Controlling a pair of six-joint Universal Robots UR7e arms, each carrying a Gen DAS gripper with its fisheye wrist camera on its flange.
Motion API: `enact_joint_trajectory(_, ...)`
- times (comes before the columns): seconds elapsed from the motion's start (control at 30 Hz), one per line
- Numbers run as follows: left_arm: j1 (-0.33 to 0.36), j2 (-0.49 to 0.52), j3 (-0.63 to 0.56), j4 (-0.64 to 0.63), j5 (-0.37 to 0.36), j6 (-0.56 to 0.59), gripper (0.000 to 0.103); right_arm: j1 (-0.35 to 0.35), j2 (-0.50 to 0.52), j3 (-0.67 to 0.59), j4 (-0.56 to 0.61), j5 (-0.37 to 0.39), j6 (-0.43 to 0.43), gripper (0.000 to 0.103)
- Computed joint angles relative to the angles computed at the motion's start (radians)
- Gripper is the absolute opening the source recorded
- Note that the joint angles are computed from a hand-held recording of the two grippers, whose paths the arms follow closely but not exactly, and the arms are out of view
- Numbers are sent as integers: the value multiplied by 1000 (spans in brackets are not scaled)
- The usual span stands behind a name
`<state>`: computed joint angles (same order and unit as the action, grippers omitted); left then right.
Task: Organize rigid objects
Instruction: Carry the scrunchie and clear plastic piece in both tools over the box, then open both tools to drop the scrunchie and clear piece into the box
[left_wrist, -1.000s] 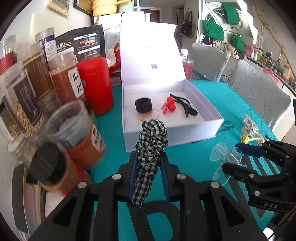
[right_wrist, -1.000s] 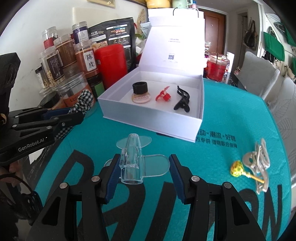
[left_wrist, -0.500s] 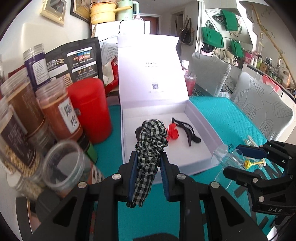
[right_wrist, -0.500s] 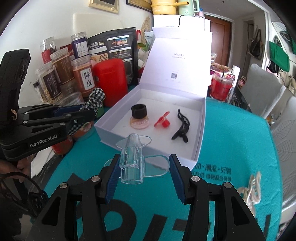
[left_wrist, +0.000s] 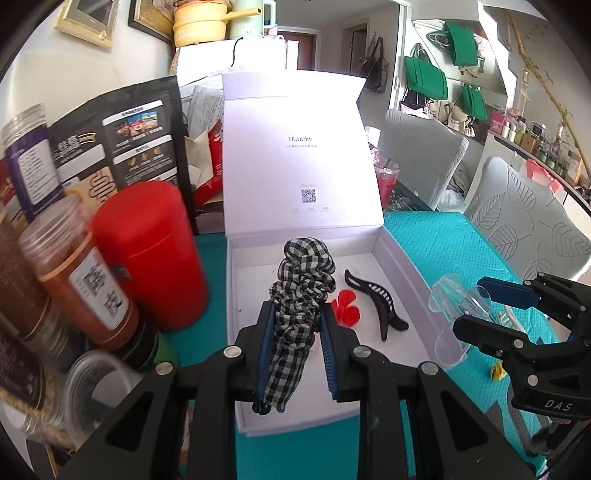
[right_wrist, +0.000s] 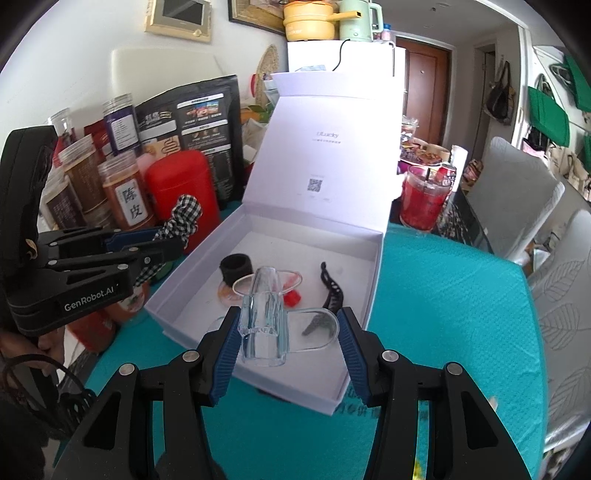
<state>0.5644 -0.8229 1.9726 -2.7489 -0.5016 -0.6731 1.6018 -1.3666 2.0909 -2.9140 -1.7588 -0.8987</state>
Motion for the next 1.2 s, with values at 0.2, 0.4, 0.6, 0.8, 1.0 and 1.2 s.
enact_joint_trajectory(0.2, 40, 35, -56, -46, -21, 76, 24, -4, 57, -73, 17, -5, 21, 51)
enact_joint_trajectory(0.4, 71, 72, -120, -49, -20, 128, 24, -2, 111, -137, 28, -13, 34, 51)
enact_joint_trajectory(0.6, 106, 110, -191, -54, -30, 170, 24, 4, 162, -177, -4, -28, 42, 51)
enact_joint_trajectory(0.8, 139, 139, -244, -60, -29, 220, 24, 1, 203, -220, 8, -33, 63, 51)
enact_joint_trajectory(1.0, 181, 141, -249, -68, -41, 182, 24, 3, 244, -258, 7, -46, 78, 51)
enact_joint_trajectory(1.2, 217, 153, -252, -50, -81, 186, 24, 6, 300, -295, -1, -77, 67, 51)
